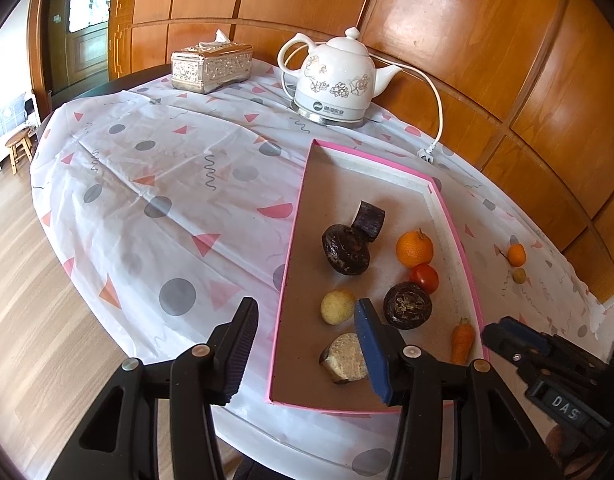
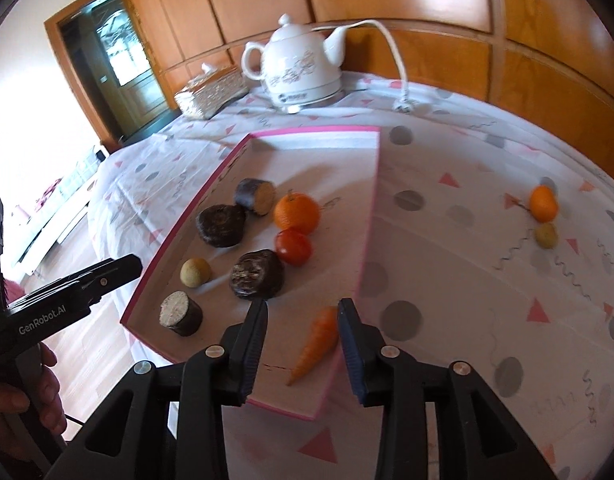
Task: Organize fruits
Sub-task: 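Withdraw the open right tool from the tray, then move the left tool to the small brown round fruit and grasp it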
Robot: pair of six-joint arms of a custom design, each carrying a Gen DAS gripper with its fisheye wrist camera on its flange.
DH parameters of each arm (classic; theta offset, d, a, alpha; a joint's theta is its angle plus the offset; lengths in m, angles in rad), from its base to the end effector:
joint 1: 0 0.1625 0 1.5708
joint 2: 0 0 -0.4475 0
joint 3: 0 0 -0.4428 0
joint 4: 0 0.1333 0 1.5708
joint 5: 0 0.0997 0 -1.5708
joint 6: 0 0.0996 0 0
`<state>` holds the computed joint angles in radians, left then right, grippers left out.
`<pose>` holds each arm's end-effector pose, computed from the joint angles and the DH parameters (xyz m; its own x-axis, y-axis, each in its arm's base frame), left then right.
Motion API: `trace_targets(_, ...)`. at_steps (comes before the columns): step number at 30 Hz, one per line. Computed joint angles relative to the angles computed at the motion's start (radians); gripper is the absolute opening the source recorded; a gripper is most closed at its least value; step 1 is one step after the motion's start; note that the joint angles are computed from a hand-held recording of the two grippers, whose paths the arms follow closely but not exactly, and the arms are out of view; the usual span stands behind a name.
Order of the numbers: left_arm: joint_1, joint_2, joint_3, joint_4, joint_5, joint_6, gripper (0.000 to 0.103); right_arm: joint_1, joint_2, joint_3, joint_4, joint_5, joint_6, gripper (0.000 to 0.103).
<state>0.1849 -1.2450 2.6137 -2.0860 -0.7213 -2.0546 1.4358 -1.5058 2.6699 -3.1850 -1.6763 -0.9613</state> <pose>-0.2056 -0.2502 0.0343 -0.7743 -0.4573 -0.4375 0.0844 0.6105 -0.7875 0.0763 -0.3505 0.1566 -0.6599 -0.6289 0.4110 -0.7335 0.6577 -0.1713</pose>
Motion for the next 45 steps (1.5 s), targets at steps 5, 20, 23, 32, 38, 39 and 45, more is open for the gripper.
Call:
trace_targets(5,0.001,0.004,-0.003,-0.002,0.003,0.005,0.053,-0.053,-0.058,0.022,-0.054,0.029,-0.023,0.038)
trace_targets(20,0.019,0.037,-0.03,-0.026,0.006,0.067,0.053,-0.263,-0.122,-0.024,-0.168,0.005,0.064,0.04)
trace_targets(23,0.021,0.043,-0.036,-0.033,0.012,0.081,0.053,-0.306,-0.137,-0.042,-0.185,0.003,0.087,0.04)
trace_targets(32,0.037,0.076,-0.058,-0.092,0.033,0.167,0.053,-0.416,-0.128,-0.102,-0.317,-0.046,0.17,0.041)
trace_targets(38,0.059,0.109,-0.084,-0.142,0.045,0.242,0.053,-0.485,-0.112,-0.148,-0.365,-0.068,0.244,0.041)
trace_targets(39,0.062,0.114,-0.089,-0.151,0.048,0.257,0.053,-0.495,-0.11,-0.155,-0.367,-0.07,0.256,0.041)
trace_targets(45,0.097,0.173,-0.139,-0.247,0.077,0.411,0.053,-0.527,-0.084,-0.176,-0.423,-0.072,0.283,0.041)
